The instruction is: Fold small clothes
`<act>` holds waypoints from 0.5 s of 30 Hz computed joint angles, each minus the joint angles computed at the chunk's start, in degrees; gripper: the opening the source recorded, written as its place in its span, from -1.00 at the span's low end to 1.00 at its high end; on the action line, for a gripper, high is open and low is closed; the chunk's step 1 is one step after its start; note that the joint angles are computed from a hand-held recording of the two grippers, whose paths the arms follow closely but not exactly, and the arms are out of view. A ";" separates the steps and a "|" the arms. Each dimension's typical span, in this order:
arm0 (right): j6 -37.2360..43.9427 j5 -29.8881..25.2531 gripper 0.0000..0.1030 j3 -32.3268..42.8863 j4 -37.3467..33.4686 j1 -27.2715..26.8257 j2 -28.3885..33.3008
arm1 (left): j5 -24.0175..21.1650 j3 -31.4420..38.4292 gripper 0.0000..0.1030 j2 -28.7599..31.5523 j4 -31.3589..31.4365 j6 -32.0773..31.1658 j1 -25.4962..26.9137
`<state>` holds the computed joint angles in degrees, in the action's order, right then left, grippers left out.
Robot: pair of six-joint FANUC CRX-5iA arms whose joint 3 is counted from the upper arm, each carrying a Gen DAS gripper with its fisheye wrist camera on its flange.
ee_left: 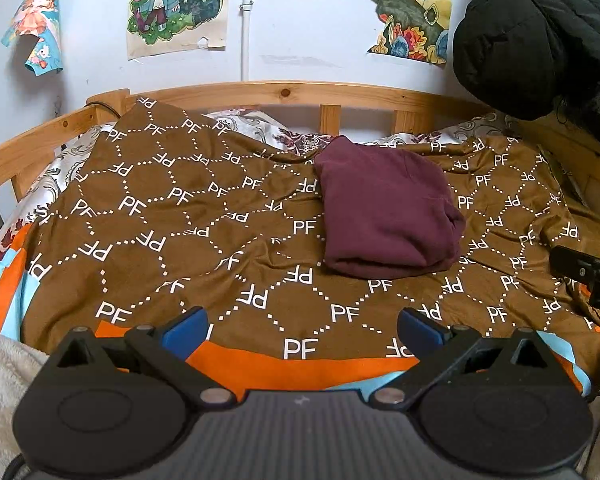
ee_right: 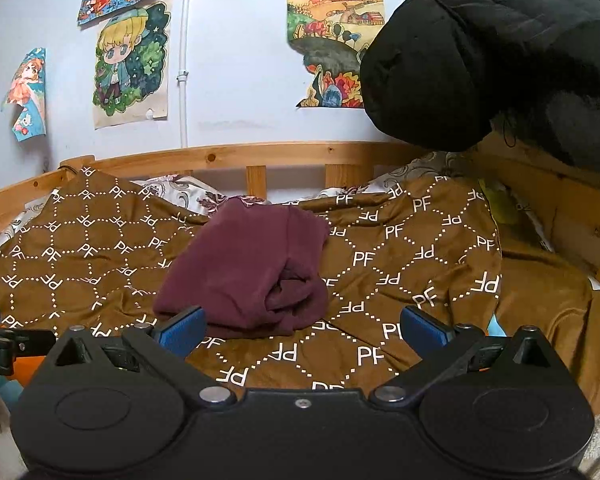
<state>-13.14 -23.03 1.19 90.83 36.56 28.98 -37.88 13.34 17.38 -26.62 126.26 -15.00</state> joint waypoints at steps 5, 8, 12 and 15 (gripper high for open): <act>0.38 -0.01 0.99 0.10 -0.38 0.04 0.02 | -0.02 0.00 0.99 0.00 -0.01 0.00 -0.01; 0.54 -0.09 0.99 0.14 -0.66 0.11 0.05 | -0.06 0.02 0.99 0.01 -0.04 0.06 -0.04; 0.28 -0.10 0.99 0.04 -0.63 0.10 0.12 | -0.14 0.03 0.99 -0.01 0.00 0.01 -0.03; 0.18 -0.05 0.99 -0.05 -0.57 0.07 0.09 | -0.14 0.03 0.99 -0.01 0.00 0.01 -0.03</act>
